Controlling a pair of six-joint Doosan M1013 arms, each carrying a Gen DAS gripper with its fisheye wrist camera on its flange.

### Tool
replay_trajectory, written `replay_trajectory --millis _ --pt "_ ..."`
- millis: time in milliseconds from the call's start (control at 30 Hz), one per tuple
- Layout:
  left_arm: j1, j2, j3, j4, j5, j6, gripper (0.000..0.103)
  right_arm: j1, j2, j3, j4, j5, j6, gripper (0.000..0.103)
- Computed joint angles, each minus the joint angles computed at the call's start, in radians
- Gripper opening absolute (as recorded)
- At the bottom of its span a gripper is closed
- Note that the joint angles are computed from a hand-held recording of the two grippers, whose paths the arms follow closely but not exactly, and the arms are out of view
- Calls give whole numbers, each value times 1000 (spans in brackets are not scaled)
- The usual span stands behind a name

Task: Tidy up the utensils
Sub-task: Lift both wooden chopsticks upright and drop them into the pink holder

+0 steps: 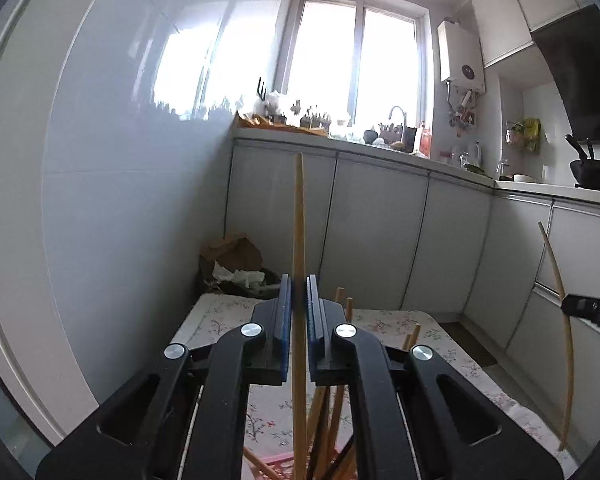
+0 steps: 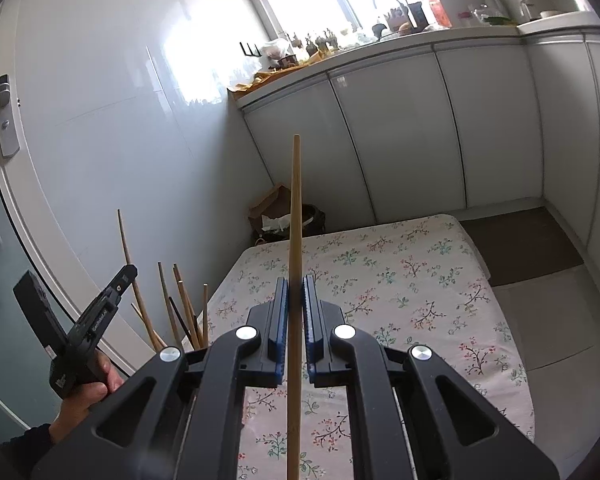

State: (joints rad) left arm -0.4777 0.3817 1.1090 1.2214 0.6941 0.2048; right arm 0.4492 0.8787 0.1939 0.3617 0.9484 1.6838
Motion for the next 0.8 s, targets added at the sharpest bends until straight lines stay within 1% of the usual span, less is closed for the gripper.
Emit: replay_trajectory --millis 133,233,333,433,533,633,700,733,767,800 --pt "-2 -3 27 43 3 -15 6 -2 -3 8 14 -7 -9 8" --pt "-1 -7 50 80 -6 -66 6 -4 -7 16 23 -13 -13 8" --pt "-4 -5 59 95 -3 -50 6 -5 -9 21 31 -16 -21 8" --pt "-7 -2 59 67 9 0 6 -6 -13 32 45 -24 -36 8" --pt "-6 -7 66 45 3 1 6 -6 -17 43 51 -31 -50 8" --pt "-8 -8 59 -11 24 51 6 -7 -23 57 61 -39 -60 8" --pt "-6 -7 44 -73 40 106 7 -7 -25 61 67 -41 -71 8" --pt "-4 -8 40 -100 41 123 10 -6 -24 61 66 -40 -74 8" --pt "-3 -11 32 -139 52 146 23 -5 -21 55 64 -35 -76 8" --pt "-3 -8 12 -190 83 180 33 -4 -17 48 63 -30 -76 8"
